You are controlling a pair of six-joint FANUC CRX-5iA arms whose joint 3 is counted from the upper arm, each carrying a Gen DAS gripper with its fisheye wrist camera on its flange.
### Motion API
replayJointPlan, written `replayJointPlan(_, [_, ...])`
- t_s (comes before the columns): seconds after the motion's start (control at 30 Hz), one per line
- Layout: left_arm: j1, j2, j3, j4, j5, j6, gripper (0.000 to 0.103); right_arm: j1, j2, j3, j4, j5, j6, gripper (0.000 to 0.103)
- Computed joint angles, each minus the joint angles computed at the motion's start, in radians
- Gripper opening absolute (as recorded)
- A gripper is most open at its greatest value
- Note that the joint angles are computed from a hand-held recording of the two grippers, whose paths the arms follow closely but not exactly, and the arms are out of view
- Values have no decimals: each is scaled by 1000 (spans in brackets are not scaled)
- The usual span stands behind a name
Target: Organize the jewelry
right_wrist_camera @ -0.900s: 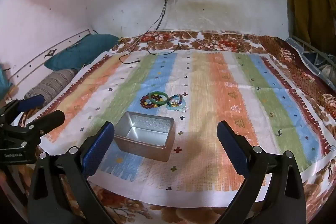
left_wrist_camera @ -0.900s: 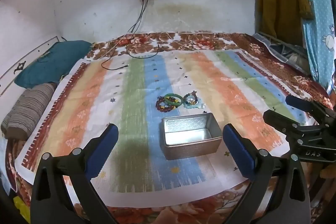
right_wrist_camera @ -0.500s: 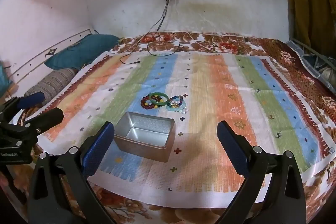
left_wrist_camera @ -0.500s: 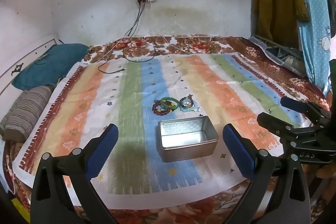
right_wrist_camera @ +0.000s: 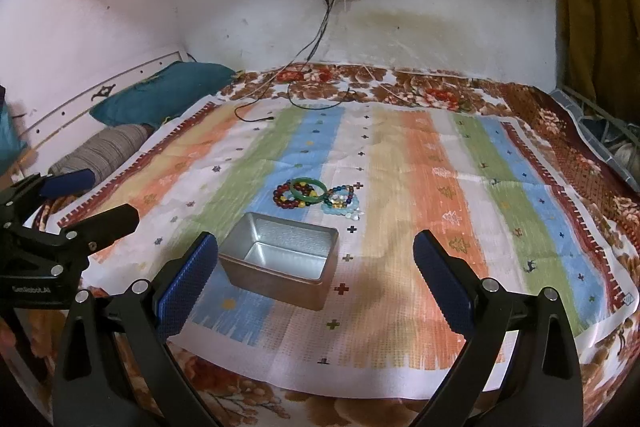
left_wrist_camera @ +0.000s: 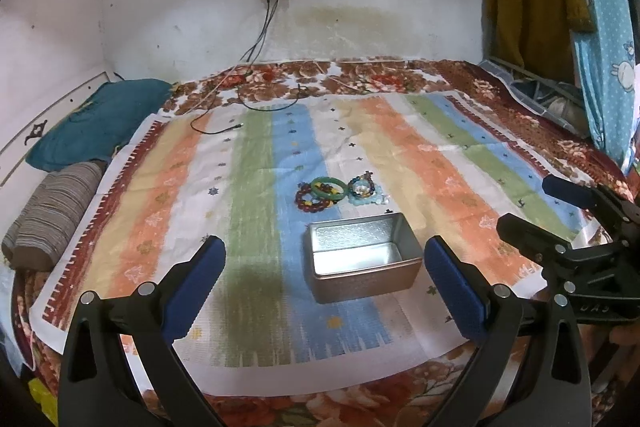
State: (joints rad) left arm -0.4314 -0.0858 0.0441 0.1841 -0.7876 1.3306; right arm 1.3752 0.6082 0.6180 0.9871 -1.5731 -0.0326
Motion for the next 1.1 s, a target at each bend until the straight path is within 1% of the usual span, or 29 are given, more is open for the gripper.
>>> replayJointPlan(0.1, [0, -1, -4, 1, 2, -1, 98, -1, 2, 5, -3, -4, -4, 99])
replayJointPlan(0.2, [-7, -5, -2, -23, 12, 19, 98, -1, 1, 4, -4, -9, -7, 99])
replayJointPlan(0.27, [-9, -10, -8, -21, 23, 13, 98, -1, -5, -5, -4, -4, -14, 99])
replayJointPlan(0.4, [-11, -10, -9, -15, 16, 4, 98, -2, -8, -10, -6, 0, -18, 99])
replayJointPlan(0.43, [-2, -9, -22, 3, 25, -14, 98, -1, -8, -9, -7, 0, -18, 99])
replayJointPlan(0.7, [3, -7, -23, 1, 18, 6, 98, -2, -5, -6, -3, -4, -20, 99])
replayJointPlan(0.8, [1, 2, -5, -15, -3, 21, 98, -6, 3, 5, -9, -10, -21, 99])
replayJointPlan(0.9, [6, 12, 6, -3, -18, 13, 98, -13, 7, 14, -26, -12, -20, 99])
replayJointPlan(1.0, [3, 16, 15, -18, -22, 25, 98, -18, -1, 6, -35, -10, -35, 99])
replayJointPlan(1.1, [7, 22, 7, 23, -13, -13, 98, -28, 5, 19, -49, -15, -40, 99])
